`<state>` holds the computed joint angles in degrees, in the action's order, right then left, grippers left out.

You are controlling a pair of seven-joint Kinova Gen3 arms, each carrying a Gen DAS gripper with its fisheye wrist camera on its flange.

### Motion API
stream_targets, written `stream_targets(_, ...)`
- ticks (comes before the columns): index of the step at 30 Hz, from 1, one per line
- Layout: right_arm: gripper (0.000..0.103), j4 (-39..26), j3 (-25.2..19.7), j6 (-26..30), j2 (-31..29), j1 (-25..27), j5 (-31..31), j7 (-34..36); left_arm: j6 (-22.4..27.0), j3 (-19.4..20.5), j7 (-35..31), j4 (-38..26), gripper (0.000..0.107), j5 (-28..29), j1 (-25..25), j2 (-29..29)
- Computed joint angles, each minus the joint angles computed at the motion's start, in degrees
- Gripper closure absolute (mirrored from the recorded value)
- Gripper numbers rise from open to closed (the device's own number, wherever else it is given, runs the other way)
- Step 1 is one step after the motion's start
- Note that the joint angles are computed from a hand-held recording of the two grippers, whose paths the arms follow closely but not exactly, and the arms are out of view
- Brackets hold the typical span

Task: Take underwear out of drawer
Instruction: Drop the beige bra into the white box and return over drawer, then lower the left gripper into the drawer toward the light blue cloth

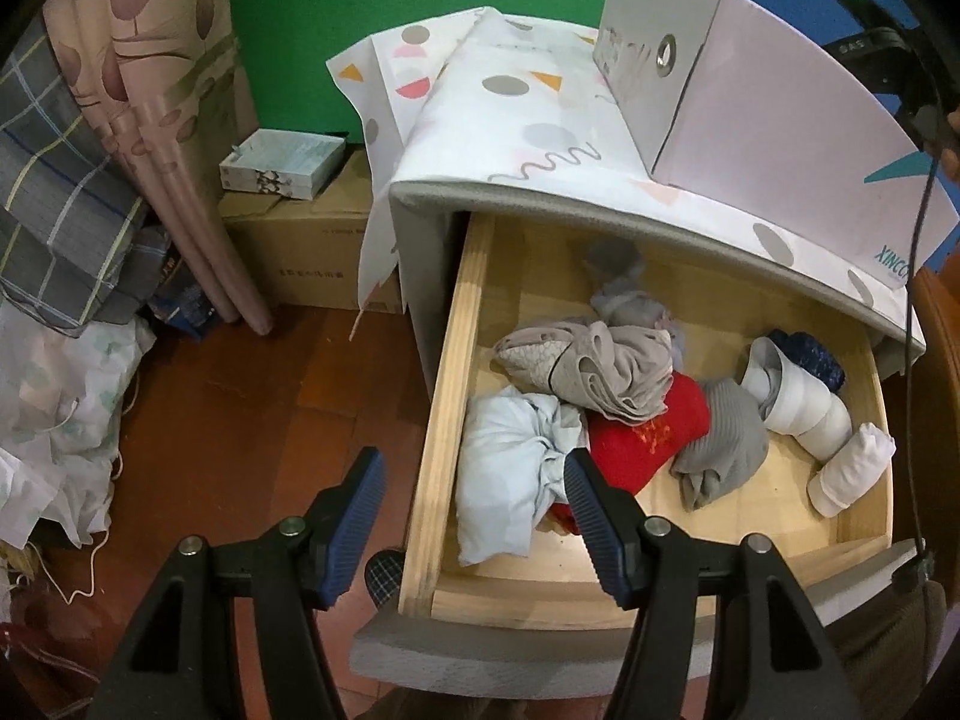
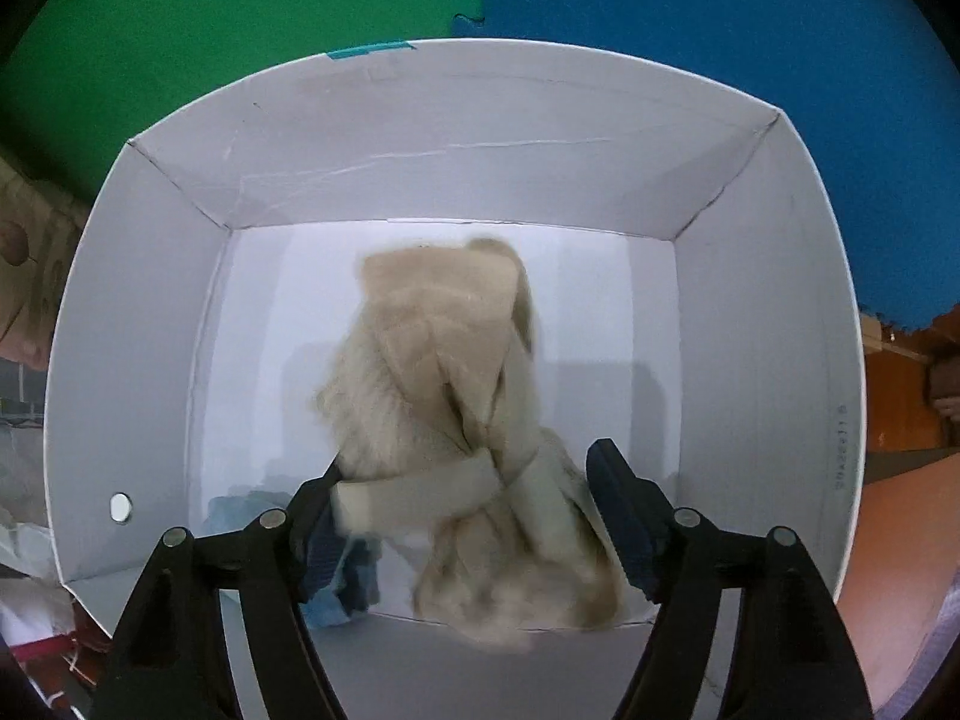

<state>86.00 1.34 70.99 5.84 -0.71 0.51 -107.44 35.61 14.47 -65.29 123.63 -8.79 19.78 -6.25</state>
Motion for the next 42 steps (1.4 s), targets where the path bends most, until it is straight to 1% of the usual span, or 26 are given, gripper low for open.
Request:
stream_targets(3, 0.026, 0.47, -0.12, -0.6, -2.39, -0.06, 0.24, 0.1, 0.06, 0.02, 0.72, -0.03, 0.044, -0.66, 0.4, 0.02)
stream_targets(4, 0.026, 0.6, -0.2, -0.45, -3.48, -0.17, 0.55, -0.1, 0.46, 0.97, 1.19, -0.25, 0.044, -1.15, -0.24, 0.27)
stream_targets(5, 0.026, 0.87, -0.33, 0.03, -5.13, -0.28, 0.71, -0.18, 0.5, 0.85, 0.72, -0.27, 0.044, -0.73, -0.23, 0.29)
stream_targets(7, 0.026, 1.21, -0.77, 1.68, -7.35, -0.66, 0.75, -0.07, 0.34, -0.83, -1.83, -0.32, 0.044, 1.69, 0.49, 0.47)
stream_targets(8, 0.026, 1.84, -0.3, 2.2, -8.77, -0.92, 0.5, 0.77, 0.51, -1.05, -2.41, -0.42, 0.044, 2.28, 0.42, 0.61)
stream_targets(9, 0.026, 3.26, -0.9, 2.88, -11.25, -0.72, 0.33, 1.29, 0.69, -1.67, -3.93, -0.57, 0.044, 3.73, 0.41, 0.79)
stream_targets(11, 0.026, 5.52, -0.63, 3.77, -14.6, -1.13, -0.14, 2.39, 0.74, -2.65, -7.21, -0.57, 0.044, 6.44, 0.33, 0.81)
stream_targets(12, 0.026, 7.4, -1.18, 4.53, -17.1, -0.45, -0.7, 2.93, 0.98, -2.76, -8.23, -0.73, 0.044, 7.14, 0.24, 0.95)
stream_targets(14, 0.026, 10.15, -1.63, 4.8, -20.34, -0.87, -0.43, 2.5, 1.61, -2.96, -10.32, -1.05, 0.044, 8.47, 0.1, 1.26)
stream_targets(15, 0.026, 12.05, -1.86, 5.41, -22.56, -0.22, -0.73, 2.77, 1.89, -2.67, -10.33, -1.16, 0.044, 8.31, 0.05, 1.35)
stream_targets(18, 0.026, 16.62, 0.26, 5.32, -27.41, -0.25, -2.42, 3.34, 1.89, -1.66, -9.04, -1.1, 0.044, 6.9, 0.15, 1.23)
stream_targets(20, 0.026, 19.52, 1.7, 4.88, -29.62, -0.1, -3.19, 4.99, 1.87, -1.28, -9.0, -1.14, 0.044, 6.55, 0.47, 1.39)
stream_targets(22, 0.026, 22.36, 1.54, 5.19, -30.72, 0.28, -3.35, 5.5, 2.46, -0.59, -8.29, -1.66, 0.044, 5.48, 0.97, 2.24)
stream_targets(25, 0.026, 27.56, 1.09, 3.68, -30.34, 0.52, -4.08, 5.46, 2.95, 0.38, -6.61, -2.08, 0.044, 3.09, 2.15, 2.94)
stream_targets(27, 0.033, 30.84, 1.0, 1.57, -29.17, 0.47, -4.82, 5.59, 3.16, 0.24, -7.5, -2.28, 0.044, 3.18, 2.82, 3.46)
stream_targets(29, 0.037, 33.61, 1.33, -0.51, -27.59, 0.42, -5.51, 6.08, 3.83, -0.15, -9.03, -2.77, 0.044, 4.08, 3.23, 4.27)
stream_targets(30, 0.038, 35.03, 1.37, -2.09, -26.29, 0.55, -5.72, 6.05, 4.0, -0.44, -9.78, -2.91, 0.044, 4.74, 3.29, 4.51)
stream_targets(36, 0.039, 38.4, 0.88, -7.56, -21.32, 0.98, -5.47, 5.98, 4.1, -2.77, -16.04, -2.86, 0.044, 11.49, 1.89, 5.06)
stream_targets(39, 0.039, 39.32, -0.14, -10.14, -19.71, 0.99, -4.33, 5.09, 4.19, -3.29, -17.76, -2.86, 0.044, 13.68, 1.06, 5.12)
stream_targets(42, 0.039, 39.89, -1.42, -12.03, -18.82, 0.69, -2.32, 3.4, 4.61, -3.24, -18.41, -3.13, 0.044, 14.24, 0.67, 5.48)
